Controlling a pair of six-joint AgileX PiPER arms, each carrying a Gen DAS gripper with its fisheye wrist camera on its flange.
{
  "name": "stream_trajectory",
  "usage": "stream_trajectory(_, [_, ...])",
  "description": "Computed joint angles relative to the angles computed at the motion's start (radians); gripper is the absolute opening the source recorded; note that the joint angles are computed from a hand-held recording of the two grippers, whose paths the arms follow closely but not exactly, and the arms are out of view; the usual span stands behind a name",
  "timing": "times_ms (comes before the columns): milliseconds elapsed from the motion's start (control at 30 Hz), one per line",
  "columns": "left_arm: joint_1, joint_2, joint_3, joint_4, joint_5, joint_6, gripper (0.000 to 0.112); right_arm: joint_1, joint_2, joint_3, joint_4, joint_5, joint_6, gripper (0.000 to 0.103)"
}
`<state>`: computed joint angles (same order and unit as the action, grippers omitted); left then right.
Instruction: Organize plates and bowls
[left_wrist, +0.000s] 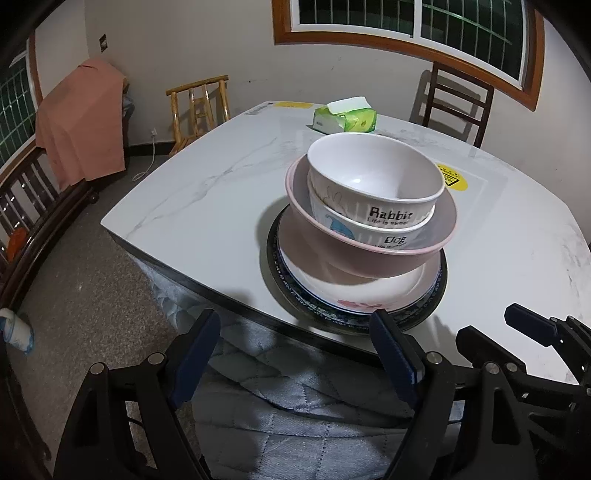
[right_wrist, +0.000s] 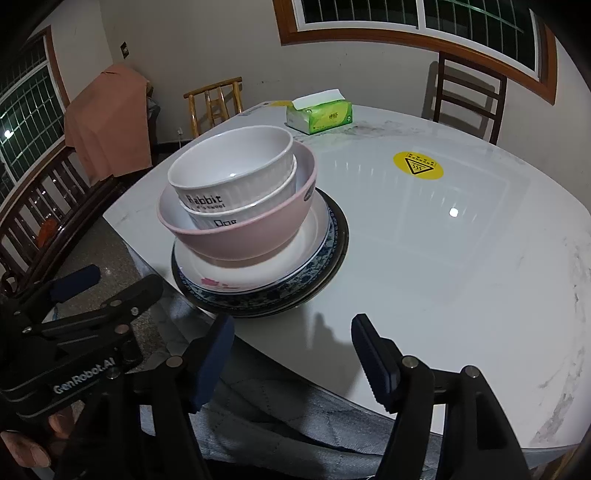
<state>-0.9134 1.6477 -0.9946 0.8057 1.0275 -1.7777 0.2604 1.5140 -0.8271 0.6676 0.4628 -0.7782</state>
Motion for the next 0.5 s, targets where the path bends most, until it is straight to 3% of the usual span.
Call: stream_trajectory(500, [0.019, -0.001, -0.007, -0.014, -0.005, 0.019, 0.080, 0.018, 0.024, -0.018, -0.039, -0.001, 0.027, 0.068])
